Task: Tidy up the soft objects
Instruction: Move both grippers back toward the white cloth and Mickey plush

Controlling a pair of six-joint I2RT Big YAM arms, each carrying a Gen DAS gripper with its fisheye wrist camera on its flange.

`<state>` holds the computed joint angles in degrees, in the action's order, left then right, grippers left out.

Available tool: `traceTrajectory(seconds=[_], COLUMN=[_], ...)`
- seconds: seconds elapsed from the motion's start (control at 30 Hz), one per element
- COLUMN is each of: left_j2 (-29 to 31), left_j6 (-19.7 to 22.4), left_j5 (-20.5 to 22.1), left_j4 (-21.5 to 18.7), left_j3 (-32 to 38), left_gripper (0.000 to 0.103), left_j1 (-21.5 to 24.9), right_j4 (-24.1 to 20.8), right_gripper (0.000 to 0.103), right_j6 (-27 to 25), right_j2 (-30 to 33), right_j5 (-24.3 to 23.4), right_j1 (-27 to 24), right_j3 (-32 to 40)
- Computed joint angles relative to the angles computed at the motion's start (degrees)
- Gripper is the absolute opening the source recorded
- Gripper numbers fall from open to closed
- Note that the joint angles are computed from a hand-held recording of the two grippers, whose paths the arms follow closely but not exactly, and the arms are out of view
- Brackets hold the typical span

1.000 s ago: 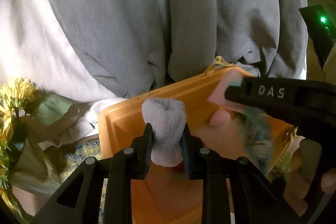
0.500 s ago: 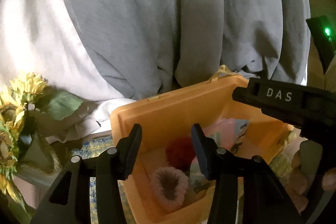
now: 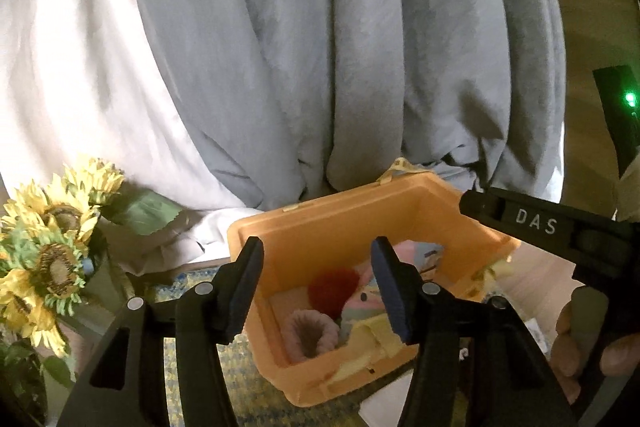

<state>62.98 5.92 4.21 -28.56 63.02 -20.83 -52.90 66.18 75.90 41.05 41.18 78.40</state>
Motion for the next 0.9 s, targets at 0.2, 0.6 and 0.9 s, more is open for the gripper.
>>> traceTrajectory(seconds=[0.2,0.6,0.9], left_j2=[-4.8,-13.6,-20.2], left_j6=[0.2,1.6,1.6], left_j5=[0.4,0.2,0.0], left_j4=[-0.3,1.1,0.6], left_j3=[-2.4,-8.4,-13.4], left_gripper=[0.058,0.068,0.083], left_j1=[-1.1,-2.9,-3.0], right_j4=[-6.2,-27.6,-40.6], right_gripper=[0.067,0.073,0.077], right_j6=[4.3,24.3,37.5], right_j2=[-3.0,-5.6,-4.3], right_j5=[5.2,14.8,17.0], right_j1=[3.8,13.0,19.4], right_j3=[-1.1,-1.8,-1.8])
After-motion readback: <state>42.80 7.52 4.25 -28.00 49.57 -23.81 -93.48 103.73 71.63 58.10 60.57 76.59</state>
